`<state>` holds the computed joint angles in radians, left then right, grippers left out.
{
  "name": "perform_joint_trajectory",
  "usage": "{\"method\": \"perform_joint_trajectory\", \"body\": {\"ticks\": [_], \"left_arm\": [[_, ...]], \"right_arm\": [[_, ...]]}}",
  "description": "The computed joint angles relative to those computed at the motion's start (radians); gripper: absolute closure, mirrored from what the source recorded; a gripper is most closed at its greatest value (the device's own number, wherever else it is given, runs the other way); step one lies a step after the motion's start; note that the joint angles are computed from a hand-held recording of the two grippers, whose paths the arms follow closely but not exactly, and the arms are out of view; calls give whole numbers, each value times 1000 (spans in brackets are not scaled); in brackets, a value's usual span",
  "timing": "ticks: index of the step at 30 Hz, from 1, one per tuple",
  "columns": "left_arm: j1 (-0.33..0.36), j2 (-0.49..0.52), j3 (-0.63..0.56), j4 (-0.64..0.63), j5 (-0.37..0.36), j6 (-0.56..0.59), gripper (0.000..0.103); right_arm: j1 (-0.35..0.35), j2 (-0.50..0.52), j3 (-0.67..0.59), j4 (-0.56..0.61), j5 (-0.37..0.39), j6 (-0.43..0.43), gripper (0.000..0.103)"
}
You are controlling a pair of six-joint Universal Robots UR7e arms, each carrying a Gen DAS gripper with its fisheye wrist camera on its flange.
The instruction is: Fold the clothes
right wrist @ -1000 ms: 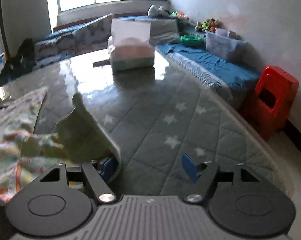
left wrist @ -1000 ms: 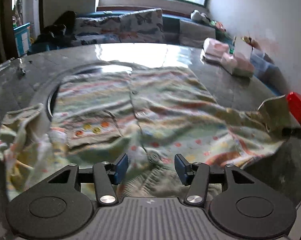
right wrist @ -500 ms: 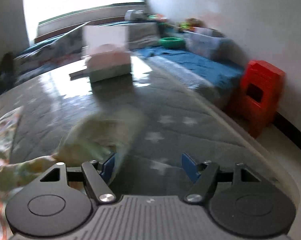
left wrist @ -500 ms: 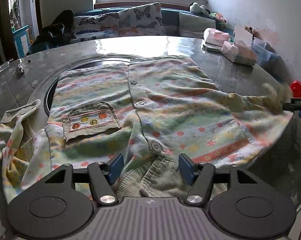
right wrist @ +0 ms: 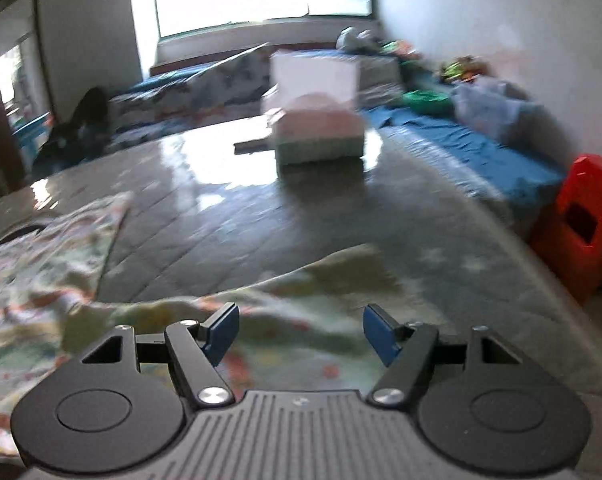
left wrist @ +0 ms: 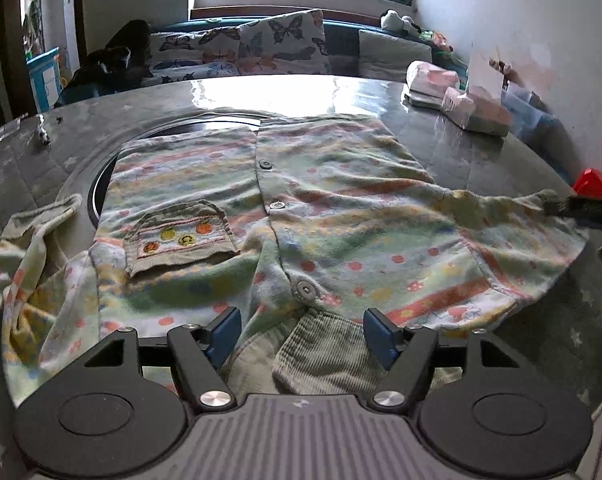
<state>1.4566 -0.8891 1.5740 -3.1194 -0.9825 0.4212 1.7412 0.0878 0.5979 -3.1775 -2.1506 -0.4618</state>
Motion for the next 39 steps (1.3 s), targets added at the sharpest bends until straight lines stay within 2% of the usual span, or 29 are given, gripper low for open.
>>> {"method": "perform_joint_trajectory", "body": {"ticks": [1, 6, 13, 15, 16, 20, 26, 31, 38, 39], "left_arm": [[2, -8, 7, -8, -8, 0, 33], [26, -23, -20, -63, -10, -30, 35], [80, -22, -124, -35, 43, -120, 52], [90, -14, -146, -39, 77, -120, 53], [93, -7, -154, -51, 98, -111, 57], [93, 36, -177, -184, 194, -18, 59], [97, 68, -216, -309, 300, 21, 63], [104, 128, -302, -525, 429, 187, 62], [157, 129, -360, -560, 548, 177, 61], [158, 113, -346, -546, 557, 147, 62]], "right_arm": [[0, 10, -21, 35, 6, 7, 32], [9, 74, -108, 36, -20, -35, 23], [11, 99, -142, 29, -25, -55, 16], [11, 104, -148, 26, -25, -58, 14], [11, 106, -151, 25, -22, -57, 14], [10, 115, -162, 20, -17, -69, 10], [9, 116, -162, 17, -13, -69, 8], [9, 119, -167, 20, -13, -70, 6], [8, 120, -168, 19, -11, -71, 5], [8, 120, -168, 20, -11, -71, 4]]}}
